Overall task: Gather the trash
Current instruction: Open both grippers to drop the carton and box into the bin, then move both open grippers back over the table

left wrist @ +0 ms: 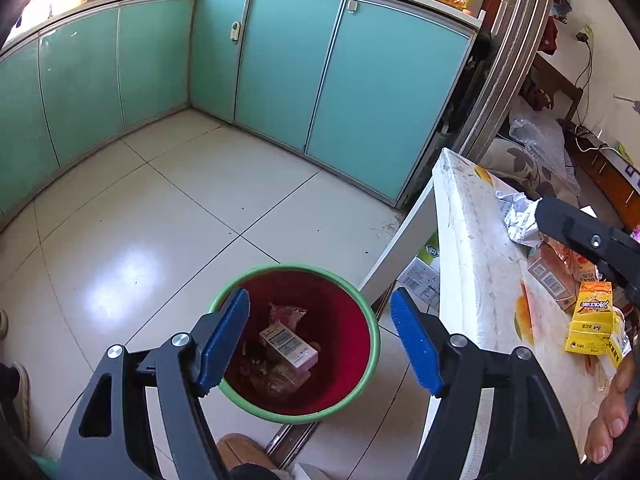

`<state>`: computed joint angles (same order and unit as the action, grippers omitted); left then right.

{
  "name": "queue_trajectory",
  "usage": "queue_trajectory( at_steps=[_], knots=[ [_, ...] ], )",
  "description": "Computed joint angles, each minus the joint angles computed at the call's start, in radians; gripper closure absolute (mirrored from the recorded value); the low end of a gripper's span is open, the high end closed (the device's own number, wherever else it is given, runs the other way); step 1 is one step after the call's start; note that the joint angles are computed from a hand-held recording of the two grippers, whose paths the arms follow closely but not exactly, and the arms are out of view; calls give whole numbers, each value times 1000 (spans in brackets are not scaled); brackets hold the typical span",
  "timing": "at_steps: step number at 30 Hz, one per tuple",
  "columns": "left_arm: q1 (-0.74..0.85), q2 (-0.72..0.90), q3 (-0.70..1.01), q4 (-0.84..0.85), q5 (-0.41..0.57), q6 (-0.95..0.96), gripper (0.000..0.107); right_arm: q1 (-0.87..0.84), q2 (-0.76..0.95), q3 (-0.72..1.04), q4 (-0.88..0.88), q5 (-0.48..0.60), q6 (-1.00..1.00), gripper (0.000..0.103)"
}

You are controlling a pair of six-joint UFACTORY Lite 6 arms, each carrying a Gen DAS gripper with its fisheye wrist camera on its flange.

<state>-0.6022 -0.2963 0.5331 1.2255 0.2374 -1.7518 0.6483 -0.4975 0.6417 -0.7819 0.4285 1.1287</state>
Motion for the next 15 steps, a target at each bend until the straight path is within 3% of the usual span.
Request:
queue_trajectory(
  at_steps=[5,9,15],
  knots=[
    [-132,-33,8,30,115,-34,37,250,-171,-64,-248,346,229,30],
    [-270,-59,42,-9,214,-19,36,436,-301,-104,-270,592,269,27],
    [-557,-38,156,4,495,-63,30,640,-597,-212,-212,893,254,24]
  ],
)
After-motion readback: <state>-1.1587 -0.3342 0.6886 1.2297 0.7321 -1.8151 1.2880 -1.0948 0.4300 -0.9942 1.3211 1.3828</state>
